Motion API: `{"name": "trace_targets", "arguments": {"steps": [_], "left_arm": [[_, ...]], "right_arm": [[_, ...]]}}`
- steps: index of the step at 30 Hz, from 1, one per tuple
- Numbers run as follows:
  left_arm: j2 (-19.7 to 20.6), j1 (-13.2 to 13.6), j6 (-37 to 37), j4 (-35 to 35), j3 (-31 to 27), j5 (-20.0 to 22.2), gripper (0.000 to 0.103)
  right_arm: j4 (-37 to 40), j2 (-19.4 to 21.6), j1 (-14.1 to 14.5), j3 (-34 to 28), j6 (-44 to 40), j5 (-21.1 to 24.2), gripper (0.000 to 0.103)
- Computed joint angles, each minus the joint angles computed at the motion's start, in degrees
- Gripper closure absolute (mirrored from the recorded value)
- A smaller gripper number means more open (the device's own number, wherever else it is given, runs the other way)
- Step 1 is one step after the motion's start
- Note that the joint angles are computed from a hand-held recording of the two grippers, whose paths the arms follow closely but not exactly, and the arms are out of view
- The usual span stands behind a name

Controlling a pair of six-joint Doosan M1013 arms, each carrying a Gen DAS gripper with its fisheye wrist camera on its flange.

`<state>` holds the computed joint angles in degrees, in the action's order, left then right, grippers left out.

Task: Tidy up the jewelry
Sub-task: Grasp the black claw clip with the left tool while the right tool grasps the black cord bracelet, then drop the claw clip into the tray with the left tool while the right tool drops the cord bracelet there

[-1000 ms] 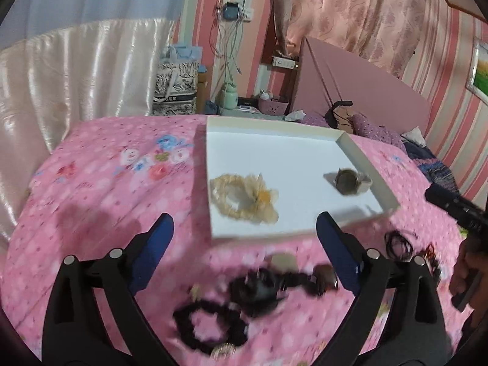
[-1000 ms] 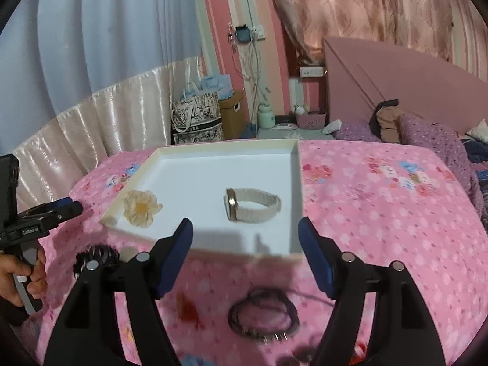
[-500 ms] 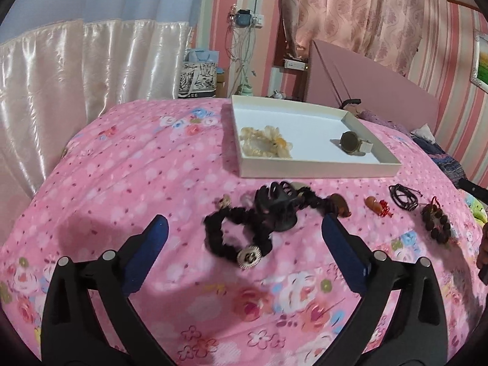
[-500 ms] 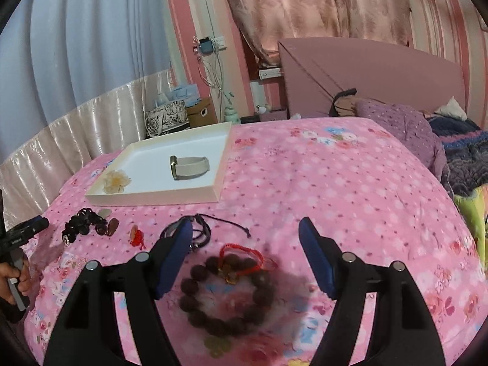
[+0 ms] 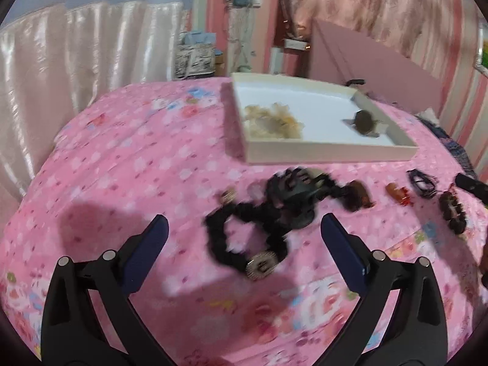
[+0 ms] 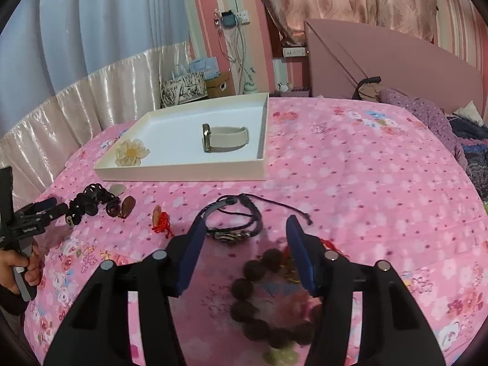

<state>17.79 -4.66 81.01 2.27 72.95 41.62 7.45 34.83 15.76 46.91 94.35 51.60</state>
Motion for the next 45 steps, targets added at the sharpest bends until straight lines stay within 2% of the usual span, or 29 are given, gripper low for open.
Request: {"name": "trace_targets", "arguments": {"steps": [4, 7, 8, 10, 12, 15, 16, 18, 19, 20, 22, 24, 33, 37, 42, 45], "left_arm": [[0.9, -1.2, 3.7, -1.9, -2.0, 0.1, 0.005], [2.1, -2.8, 0.0, 1.3, -3.5, 0.4, 0.006], [2.9, -3.0, -0.4, 0.8, -4.5, 1.9, 0.013], [4.3, -3.1, 0.1, -1.0, -6.1, 4.3, 0.019], [4.9, -3.7, -1.8, 1.8, -6.6, 4.8, 0.019], [5.4, -3.9, -3.4, 4.3, -7.2, 5.4, 0.019], [5.6, -3.9, -3.8, 4.9, -7.3, 5.8, 0.019], [5.8, -3.2, -3.9, 3.0, -7.4, 6.2, 0.023], [6.0, -2.6, -3.0, 0.6, -7.6, 6.6, 0.039], [6.2, -2.1, -3.1, -0.9, -7.8, 7.0, 0.048], [6.2, -1.7, -3.1, -2.6, -7.7, 6.8, 0.055], [6.0, -1.7, -3.0, -2.8, -7.3, 6.3, 0.056], [2.6, -1.8, -3.9, -0.8, -3.7, 2.5, 0.056], [1.3, -1.4, -4.3, -0.8, -3.4, 0.9, 0.056], [2.9, -1.7, -3.5, 0.9, -8.0, 1.6, 0.056], [5.4, -2.0, -2.7, 1.2, -12.4, 2.8, 0.056]], "right_arm": [[-1.6, 1.9, 0.5, -2.9, 1.3, 2.4, 0.053], [-3.2, 3.6, 0.6, -5.4, 2.9, 5.3, 0.059], [-3.3, 4.3, 0.6, -6.3, 3.3, 6.5, 0.062], [-3.9, 5.5, 0.5, -8.2, 4.5, 8.4, 0.063], [-2.9, 7.1, 0.3, -10.8, 4.3, 11.0, 0.064], [-5.3, 10.1, 0.7, -16.1, 4.0, 16.1, 0.065], [-4.7, 11.0, 0.6, -17.5, 3.8, 17.6, 0.074], [-4.8, 10.9, 0.7, -16.9, 3.7, 16.7, 0.08], [-4.3, 10.6, 0.7, -16.3, 3.4, 16.1, 0.088], [-3.5, 10.2, 0.5, -15.5, 3.2, 15.3, 0.092], [-2.9, 9.2, 0.3, -13.6, 3.3, 13.5, 0.094], [-1.9, 8.1, 0.1, -11.5, 3.4, 11.5, 0.094], [0.7, 5.4, -0.5, -7.6, 1.5, 7.6, 0.094], [3.0, 4.7, -0.8, -7.4, 0.4, 6.0, 0.094], [5.4, 7.0, -0.9, -13.9, -0.7, 7.1, 0.095], [6.0, 11.5, -0.7, -23.7, -0.3, 10.9, 0.095]]}}
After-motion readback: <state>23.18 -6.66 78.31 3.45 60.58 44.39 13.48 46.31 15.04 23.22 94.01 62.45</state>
